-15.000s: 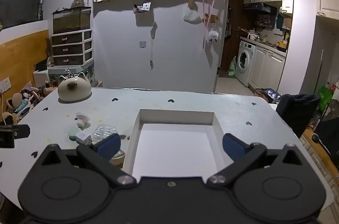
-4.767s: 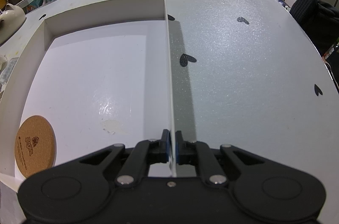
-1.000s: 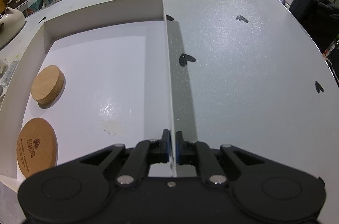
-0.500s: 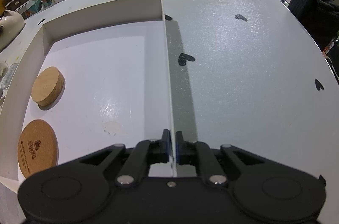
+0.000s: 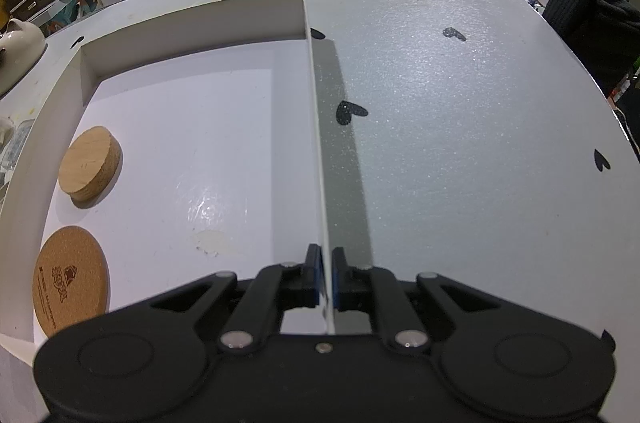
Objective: Organize rigid objects
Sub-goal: 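Carry the white charger into the tray and release it with the left gripper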
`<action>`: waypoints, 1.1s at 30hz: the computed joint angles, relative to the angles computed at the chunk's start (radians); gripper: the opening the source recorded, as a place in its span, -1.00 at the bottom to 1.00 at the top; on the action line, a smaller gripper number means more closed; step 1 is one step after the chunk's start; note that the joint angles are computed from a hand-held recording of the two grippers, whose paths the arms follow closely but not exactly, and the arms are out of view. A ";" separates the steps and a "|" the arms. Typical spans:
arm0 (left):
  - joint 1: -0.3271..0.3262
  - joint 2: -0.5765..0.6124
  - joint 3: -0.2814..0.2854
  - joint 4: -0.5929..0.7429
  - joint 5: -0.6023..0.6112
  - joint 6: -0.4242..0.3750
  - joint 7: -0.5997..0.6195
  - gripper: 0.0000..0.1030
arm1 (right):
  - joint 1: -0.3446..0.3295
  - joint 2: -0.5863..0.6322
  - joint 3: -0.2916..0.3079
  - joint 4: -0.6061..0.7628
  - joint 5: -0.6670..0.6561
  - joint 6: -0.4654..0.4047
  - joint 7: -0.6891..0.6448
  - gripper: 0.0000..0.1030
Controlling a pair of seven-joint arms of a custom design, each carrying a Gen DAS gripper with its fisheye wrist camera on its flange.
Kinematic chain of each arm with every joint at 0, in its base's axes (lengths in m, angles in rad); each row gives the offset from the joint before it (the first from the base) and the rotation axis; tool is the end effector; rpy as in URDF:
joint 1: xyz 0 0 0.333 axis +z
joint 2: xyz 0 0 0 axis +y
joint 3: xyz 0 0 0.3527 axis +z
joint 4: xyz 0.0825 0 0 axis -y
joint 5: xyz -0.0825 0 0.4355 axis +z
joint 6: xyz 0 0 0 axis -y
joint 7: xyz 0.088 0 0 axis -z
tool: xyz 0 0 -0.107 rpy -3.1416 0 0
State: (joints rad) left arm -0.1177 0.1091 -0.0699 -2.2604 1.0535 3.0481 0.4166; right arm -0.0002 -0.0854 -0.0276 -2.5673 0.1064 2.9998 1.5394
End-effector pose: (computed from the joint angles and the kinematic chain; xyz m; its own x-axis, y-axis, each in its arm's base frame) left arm 0.5681 -0.1760 0.3654 -0.0566 -0.9983 0.0152 -0.7454 0.0322 -0.6658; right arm 0.5129 -0.0219 0.3482 -0.0843 -0.9951 -0.0520 -0.8643 0.0990 -0.4932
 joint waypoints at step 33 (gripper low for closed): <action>0.140 0.252 -0.431 0.334 -0.503 -0.015 0.641 -0.07 | 0.003 -0.001 -0.002 -0.001 0.020 0.004 -0.009 -0.86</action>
